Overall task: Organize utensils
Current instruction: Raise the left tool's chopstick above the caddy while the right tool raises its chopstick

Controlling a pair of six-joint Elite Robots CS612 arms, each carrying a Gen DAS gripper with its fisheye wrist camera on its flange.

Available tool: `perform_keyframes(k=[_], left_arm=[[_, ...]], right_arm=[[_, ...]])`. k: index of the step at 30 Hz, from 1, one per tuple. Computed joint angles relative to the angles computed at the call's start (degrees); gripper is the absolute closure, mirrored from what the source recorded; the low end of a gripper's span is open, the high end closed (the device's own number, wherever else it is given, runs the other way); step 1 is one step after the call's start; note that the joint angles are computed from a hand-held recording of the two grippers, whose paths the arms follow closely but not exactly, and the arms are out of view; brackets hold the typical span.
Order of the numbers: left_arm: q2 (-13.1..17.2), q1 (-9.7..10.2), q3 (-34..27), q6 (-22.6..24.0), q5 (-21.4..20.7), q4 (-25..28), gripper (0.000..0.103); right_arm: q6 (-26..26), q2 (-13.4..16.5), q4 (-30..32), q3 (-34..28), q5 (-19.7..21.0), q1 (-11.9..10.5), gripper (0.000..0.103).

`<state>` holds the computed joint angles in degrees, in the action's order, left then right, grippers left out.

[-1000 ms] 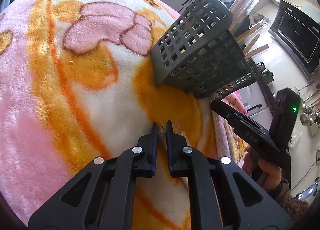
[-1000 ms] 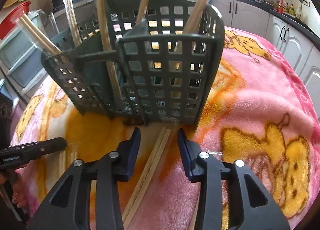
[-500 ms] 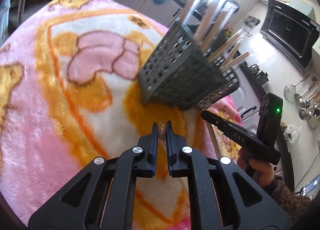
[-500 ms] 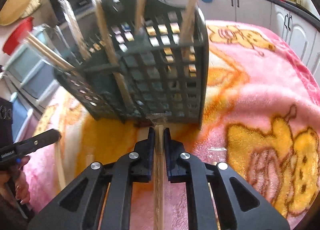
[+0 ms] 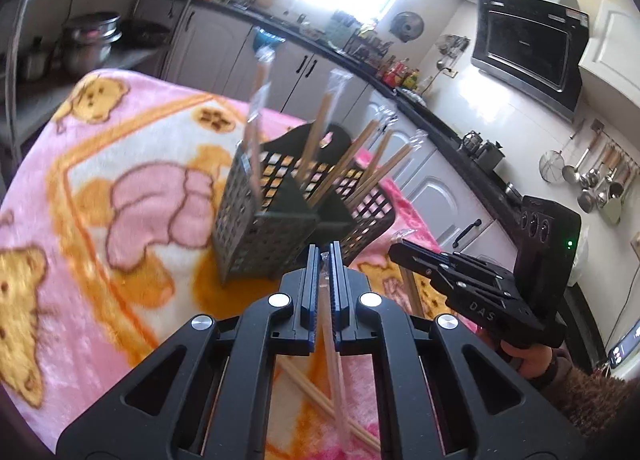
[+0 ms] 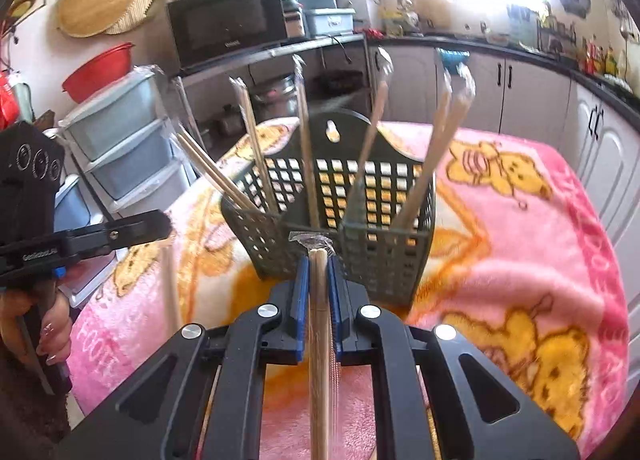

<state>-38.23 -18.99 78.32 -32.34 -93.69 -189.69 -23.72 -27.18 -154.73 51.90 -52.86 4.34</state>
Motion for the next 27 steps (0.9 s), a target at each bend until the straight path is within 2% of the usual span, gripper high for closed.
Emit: perform_keyframes(k=[14, 27], left_arm=[[-0.9, -0.82, -1.7, 4.4, 1.0, -1.2, 0.101], [-0.9, -1.6, -4.1, 8.4, 1.1, -1.9, 0.101]], right_arm=[[0.6, -3.1, -7.9, 3.7, 4.0, -0.5, 0.094], [4.3, -3.6, -13.6, 4.3, 5.7, -1.4, 0.095]])
